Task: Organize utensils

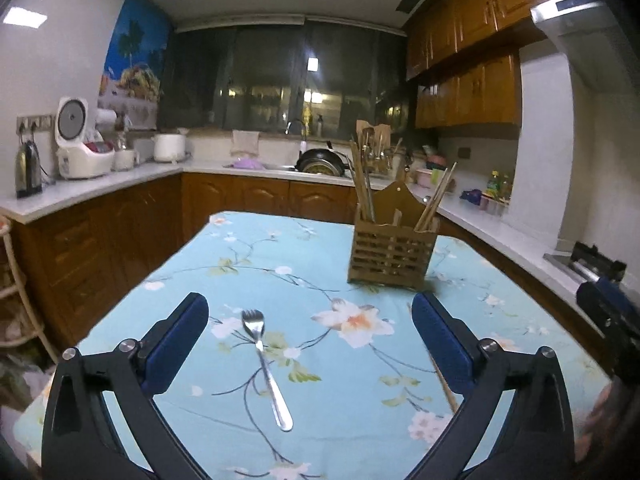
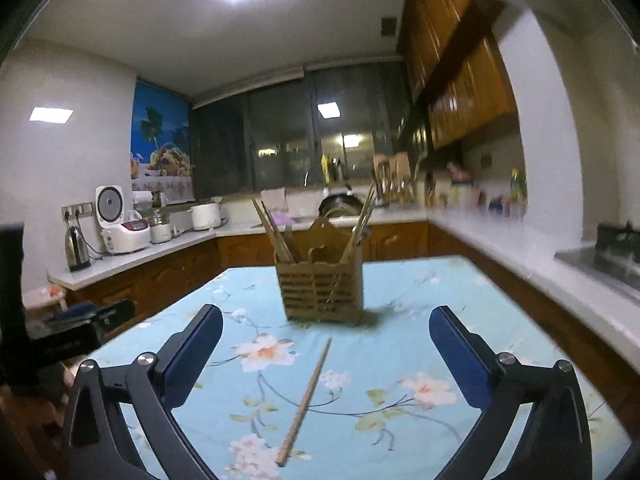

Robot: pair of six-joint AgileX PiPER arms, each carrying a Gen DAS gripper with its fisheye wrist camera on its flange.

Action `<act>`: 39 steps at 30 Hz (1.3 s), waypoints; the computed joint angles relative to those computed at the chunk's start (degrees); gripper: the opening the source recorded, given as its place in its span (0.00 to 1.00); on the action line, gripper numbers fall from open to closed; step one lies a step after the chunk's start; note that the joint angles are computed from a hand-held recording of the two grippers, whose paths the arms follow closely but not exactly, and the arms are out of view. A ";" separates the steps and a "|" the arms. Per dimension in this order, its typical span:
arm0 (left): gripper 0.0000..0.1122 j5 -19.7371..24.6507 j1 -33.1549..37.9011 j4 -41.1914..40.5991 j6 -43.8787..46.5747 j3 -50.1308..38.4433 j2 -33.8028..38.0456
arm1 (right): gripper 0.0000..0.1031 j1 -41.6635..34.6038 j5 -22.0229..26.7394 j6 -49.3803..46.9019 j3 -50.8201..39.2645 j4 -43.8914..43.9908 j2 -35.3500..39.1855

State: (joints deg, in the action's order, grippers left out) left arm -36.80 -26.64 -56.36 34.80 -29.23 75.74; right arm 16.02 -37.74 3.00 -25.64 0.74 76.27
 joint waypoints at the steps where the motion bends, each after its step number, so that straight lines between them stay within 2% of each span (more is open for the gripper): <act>1: 0.92 -0.08 0.08 0.14 0.04 -0.10 0.47 | 1.00 0.42 -1.28 -1.77 0.86 1.45 0.01; 5: 0.92 -1.71 -0.72 -0.73 -0.05 0.34 3.00 | 1.00 0.00 -2.69 -2.35 1.85 1.83 1.07; 10: 0.92 -5.98 -1.92 -1.69 -0.22 1.41 6.05 | 1.00 -0.56 -5.64 -4.28 3.52 2.89 2.71; 12: 0.92 -6.30 -1.56 -1.82 -0.22 1.48 6.78 | 1.00 -0.19 -5.97 -5.52 3.68 4.36 3.18; 19: 0.92 -7.88 -1.06 -0.69 -2.32 2.47 9.10 | 1.00 -3.55 -8.61 -2.66 4.88 1.22 5.58; 34: 0.92 -9.22 -3.10 -1.61 -1.44 2.53 9.36 | 1.00 -5.96 -9.25 1.85 5.59 -2.59 6.15; 39: 0.92 -9.80 -3.74 -1.88 -1.45 2.61 9.15 | 1.00 -5.31 -12.01 1.70 6.58 -2.40 7.03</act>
